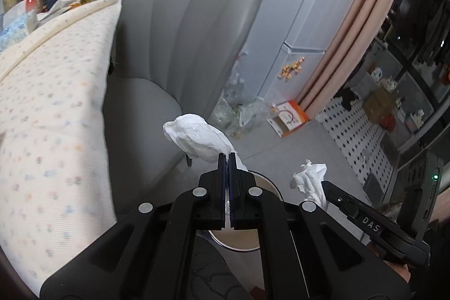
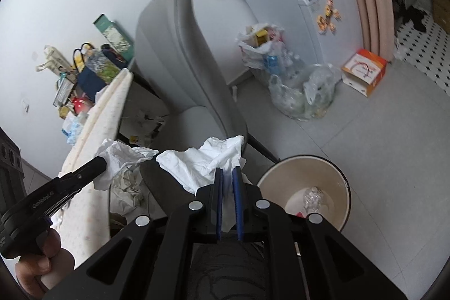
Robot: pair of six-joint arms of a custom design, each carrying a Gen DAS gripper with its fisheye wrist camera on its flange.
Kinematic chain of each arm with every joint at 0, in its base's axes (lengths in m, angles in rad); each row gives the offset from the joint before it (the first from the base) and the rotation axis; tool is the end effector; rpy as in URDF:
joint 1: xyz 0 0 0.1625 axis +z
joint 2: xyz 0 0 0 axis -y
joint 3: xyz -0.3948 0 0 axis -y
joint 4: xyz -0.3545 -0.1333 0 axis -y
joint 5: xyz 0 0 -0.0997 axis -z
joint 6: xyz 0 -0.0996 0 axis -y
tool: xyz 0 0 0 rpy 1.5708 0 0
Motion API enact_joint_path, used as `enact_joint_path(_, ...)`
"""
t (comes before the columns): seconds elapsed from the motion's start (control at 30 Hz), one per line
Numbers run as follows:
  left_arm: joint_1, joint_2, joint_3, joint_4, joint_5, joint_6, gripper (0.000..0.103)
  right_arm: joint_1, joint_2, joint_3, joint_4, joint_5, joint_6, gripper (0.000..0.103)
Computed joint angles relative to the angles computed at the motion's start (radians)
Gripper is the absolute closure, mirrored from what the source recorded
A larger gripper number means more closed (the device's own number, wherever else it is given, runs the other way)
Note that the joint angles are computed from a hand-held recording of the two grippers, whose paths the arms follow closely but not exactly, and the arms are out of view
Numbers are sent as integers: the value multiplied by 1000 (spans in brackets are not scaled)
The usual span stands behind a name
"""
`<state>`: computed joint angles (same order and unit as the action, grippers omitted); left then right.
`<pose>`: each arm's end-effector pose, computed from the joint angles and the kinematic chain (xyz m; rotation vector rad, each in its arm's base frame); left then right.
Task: Collect trash
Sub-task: 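Carry both tissues to the bin and open the right gripper over it, then open the left gripper to drop its tissue into the bin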
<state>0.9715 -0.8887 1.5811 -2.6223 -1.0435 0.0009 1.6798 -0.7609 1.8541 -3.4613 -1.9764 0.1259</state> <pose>-0.2126 -0.6363 0.1971 0.6627 2.5832 -0.6739 0.1570 -0.5703 0.1273 -0.2479 -2.6063 1.1539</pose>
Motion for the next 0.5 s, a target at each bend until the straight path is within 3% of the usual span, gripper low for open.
enact_joint_path(0.07, 1, 14, -10, 12, -2, -1, 100, -20, 4, 1, 7, 18, 7, 90)
enact_joint_path(0.1, 1, 20, -13, 17, -2, -2, 100, -30, 5, 1, 18, 28, 14, 79)
enact_joint_path(0.13, 2, 25, -17, 21, -2, -2, 100, -44, 6, 4, 17, 48, 26, 53)
enact_joint_path(0.17, 4, 30, -21, 24, -3, -1, 100, -51, 9, 8, 5, 53, 34, 40)
enact_joint_path(0.2, 4, 34, -25, 28, -3, 0, 100, -55, 13, 13, -17, 49, 38, 36)
enact_joint_path(0.33, 8, 51, -39, 47, -5, -4, 100, -70, 6, 26, -26, 47, 48, 38)
enact_joint_path(0.5, 7, 81, -63, 71, -25, -4, 100, -69, -26, 62, -70, -6, 46, 38)
